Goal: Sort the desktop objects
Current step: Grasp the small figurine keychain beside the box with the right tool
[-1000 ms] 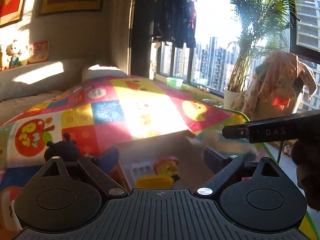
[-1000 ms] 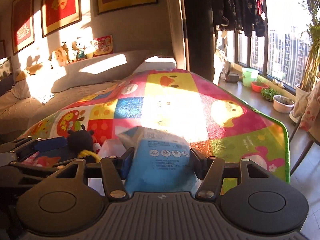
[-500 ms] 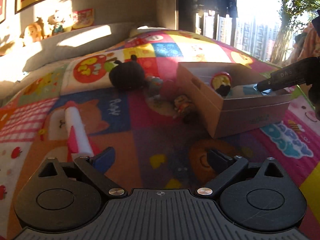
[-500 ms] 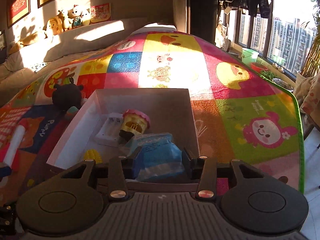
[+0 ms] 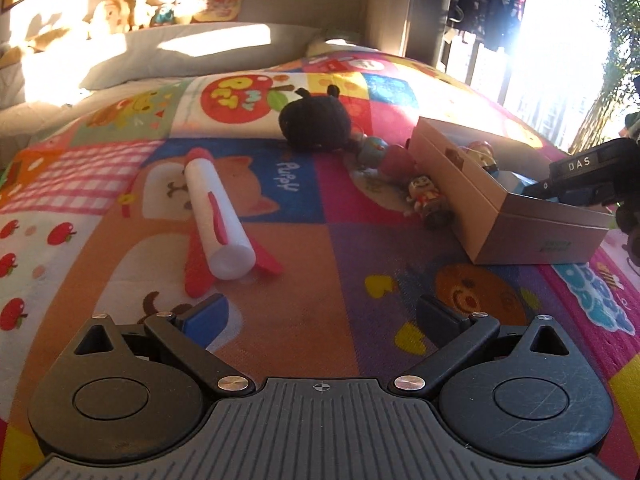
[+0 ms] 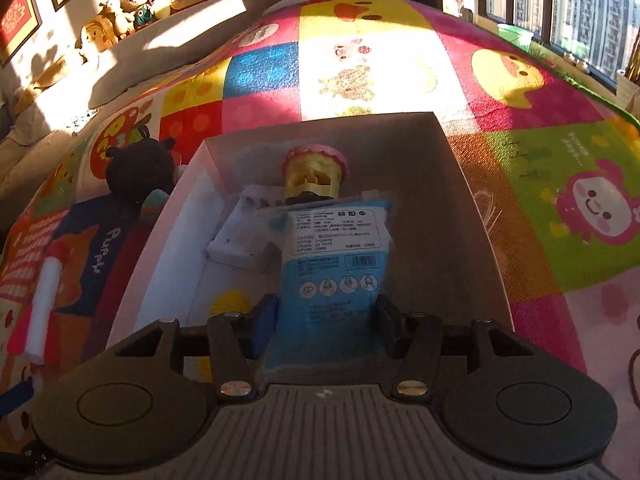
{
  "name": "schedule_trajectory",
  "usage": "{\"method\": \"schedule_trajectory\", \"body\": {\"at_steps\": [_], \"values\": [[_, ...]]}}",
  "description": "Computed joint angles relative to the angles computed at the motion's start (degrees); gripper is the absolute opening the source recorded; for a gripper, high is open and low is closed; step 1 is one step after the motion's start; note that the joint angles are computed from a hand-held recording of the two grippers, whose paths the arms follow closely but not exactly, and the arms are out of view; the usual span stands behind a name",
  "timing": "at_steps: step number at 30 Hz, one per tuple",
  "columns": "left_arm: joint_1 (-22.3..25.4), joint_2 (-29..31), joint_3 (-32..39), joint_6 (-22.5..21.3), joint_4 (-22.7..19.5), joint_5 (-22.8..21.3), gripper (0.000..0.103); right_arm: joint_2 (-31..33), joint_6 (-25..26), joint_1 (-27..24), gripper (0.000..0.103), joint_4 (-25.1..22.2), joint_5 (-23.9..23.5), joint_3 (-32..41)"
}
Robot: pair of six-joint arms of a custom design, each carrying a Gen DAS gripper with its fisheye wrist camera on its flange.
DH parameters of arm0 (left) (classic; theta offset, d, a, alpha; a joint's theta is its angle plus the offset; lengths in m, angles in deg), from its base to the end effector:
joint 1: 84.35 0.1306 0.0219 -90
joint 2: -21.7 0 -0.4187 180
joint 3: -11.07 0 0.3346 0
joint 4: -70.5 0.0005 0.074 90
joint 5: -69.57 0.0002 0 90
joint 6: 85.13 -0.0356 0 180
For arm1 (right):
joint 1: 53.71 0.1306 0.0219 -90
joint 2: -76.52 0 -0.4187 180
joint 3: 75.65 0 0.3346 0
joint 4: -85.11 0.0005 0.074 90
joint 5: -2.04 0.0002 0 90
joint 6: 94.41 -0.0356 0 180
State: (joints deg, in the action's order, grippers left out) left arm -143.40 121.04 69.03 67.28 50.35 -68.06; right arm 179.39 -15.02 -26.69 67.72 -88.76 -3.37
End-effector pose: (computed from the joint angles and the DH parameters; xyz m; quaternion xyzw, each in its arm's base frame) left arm 0.2214 -0.3190 0.2363 -0.1252 0.8835 -0.0049 0.4514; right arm 0.4244 0.2164 0.2870 -0.1357 0.9236 0.1218 0.3373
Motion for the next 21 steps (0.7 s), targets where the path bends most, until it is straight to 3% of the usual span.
{"method": "schedule_trajectory", "body": {"at_steps": [3,5,7,9,12,14,16,18,21], "values": [[0.54,0.06,-0.28,0.03,1.17,1.29,0.103,-4.11,6.43,3.52,0.052,7.25,7.03,-3.74],[1.01,0.0,-0.59,0.51,1.77,2.26,0.103,-6.16,10.33,5.76,0.052,8.87,8.07,-4.3],[0.96,-0.37,-1.46,0.77,3.26,2.16,0.103,-6.65,12.82,7.84,0.049,7.1,6.57,-2.88],[0.85,-0.68,-2.09,1.24,4.32,1.96,0.103,-5.53,15.82,10.53,0.039,4.96,6.7,-0.9],[0.77,-0.95,-2.68,1.67,5.3,1.75,0.103,-1.37,21.78,15.21,0.038,4.49,10.6,2.57],[0.78,-1.08,-2.92,1.67,5.8,1.72,0.103,2.75,22.31,17.04,0.038,1.85,13.24,7.39],[0.71,-1.28,-3.37,1.68,6.72,1.6,0.103,7.0,19.85,17.12,0.041,-2.87,12.67,13.59],[0.68,-1.57,-4.02,1.86,7.93,1.56,0.103,11.35,19.43,17.11,0.056,-6.79,13.52,19.71],[0.76,-2.02,-5.04,2.56,9.67,1.34,0.103,17.58,20.53,17.17,0.057,-12.05,17.27,28.01]]}}
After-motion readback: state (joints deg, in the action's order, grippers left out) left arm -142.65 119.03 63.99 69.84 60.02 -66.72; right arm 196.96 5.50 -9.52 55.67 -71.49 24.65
